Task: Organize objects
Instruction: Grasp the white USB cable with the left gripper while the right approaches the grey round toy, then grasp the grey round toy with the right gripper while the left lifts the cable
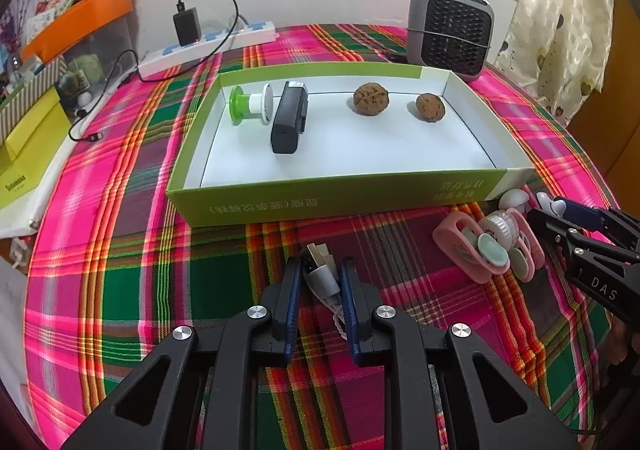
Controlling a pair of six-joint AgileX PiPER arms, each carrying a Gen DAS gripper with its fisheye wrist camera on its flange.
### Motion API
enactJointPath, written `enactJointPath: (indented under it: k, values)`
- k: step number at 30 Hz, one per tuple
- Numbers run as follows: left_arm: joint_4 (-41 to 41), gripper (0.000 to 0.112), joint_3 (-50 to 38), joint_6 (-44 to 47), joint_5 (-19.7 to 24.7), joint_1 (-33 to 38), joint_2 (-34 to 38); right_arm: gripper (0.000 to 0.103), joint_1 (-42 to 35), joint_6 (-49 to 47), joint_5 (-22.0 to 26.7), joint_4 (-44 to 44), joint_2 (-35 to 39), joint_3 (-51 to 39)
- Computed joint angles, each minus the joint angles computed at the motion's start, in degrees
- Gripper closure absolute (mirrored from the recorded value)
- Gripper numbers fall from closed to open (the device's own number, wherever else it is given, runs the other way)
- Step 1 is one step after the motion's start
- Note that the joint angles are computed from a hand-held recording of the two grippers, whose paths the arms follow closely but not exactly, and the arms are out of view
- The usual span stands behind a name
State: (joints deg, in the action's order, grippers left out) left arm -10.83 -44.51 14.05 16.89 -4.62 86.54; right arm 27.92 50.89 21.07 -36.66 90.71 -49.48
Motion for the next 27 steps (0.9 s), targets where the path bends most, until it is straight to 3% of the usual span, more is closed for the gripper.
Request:
enactJointPath:
  k: [2, 17, 27]
  values:
    - [-0.82, 0.095, 0.04, 0.83, -0.09, 0.17, 0.01, 0.062, -0.02, 0.24, -0.11, -0.15, -0.11, 0.12]
    - [-1.92, 0.096, 0.16, 1.85, -0.09, 0.44, -0.10, 0.062, -0.13, 0.33, -0.42, -0.27, -0.26, 0.43]
    - [-9.60, 0.096, -0.17, 9.16, 0.68, 2.03, 0.06, 0.062, -0.86, -0.78, -1.75, 1.41, -1.23, 1.43]
